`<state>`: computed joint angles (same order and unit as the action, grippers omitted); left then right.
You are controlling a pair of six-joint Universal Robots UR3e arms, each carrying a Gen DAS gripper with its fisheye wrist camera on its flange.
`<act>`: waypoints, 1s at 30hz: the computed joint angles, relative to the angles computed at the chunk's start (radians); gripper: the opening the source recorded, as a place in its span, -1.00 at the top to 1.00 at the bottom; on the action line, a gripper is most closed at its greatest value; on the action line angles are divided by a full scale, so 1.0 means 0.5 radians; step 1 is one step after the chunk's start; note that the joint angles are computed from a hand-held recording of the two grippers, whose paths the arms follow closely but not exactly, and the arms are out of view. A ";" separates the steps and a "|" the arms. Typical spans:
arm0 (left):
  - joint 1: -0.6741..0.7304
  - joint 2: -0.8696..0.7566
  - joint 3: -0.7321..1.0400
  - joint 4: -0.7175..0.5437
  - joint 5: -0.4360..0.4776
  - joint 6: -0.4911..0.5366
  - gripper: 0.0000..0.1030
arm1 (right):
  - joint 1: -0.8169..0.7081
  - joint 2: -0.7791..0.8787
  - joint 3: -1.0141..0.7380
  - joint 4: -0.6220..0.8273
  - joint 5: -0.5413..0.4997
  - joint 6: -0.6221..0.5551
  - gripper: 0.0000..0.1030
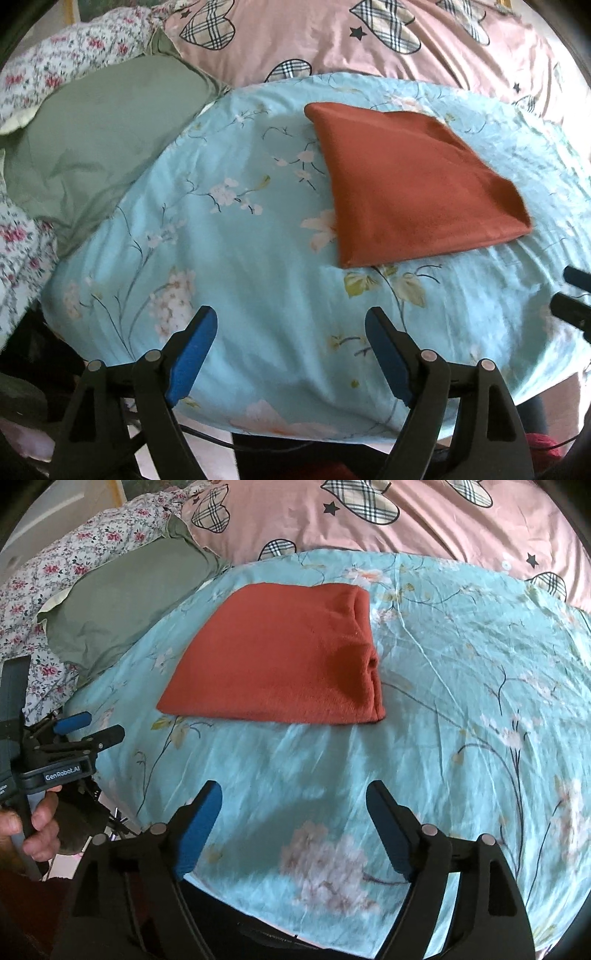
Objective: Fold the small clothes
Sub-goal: 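Pull both open grippers back from the folded sweater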
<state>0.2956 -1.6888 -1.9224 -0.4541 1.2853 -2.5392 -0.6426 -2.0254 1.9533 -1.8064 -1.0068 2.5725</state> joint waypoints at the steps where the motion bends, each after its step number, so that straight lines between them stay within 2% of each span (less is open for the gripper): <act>1: -0.014 -0.011 0.016 -0.008 0.010 -0.007 -0.61 | 0.004 0.016 0.000 -0.028 0.000 0.005 -0.61; 6: -0.118 -0.146 0.177 -0.041 0.159 -0.062 -0.62 | 0.039 0.096 -0.020 -0.106 -0.018 0.027 -0.68; 11: -0.165 -0.227 0.275 -0.053 0.204 -0.108 -0.62 | 0.063 0.226 -0.099 -0.133 0.017 0.071 -0.70; 19: -0.222 -0.303 0.468 -0.136 0.157 -0.164 -0.64 | 0.174 0.413 -0.260 -0.239 0.007 0.152 -0.72; 30: -0.280 -0.455 0.763 -0.210 0.193 -0.233 -0.67 | 0.351 0.706 -0.576 -0.316 -0.060 0.239 -0.79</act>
<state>0.1556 -1.9162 -1.5409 -0.5592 1.3820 -2.6558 -0.4672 -1.6722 1.6653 -1.9644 -1.0370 2.6920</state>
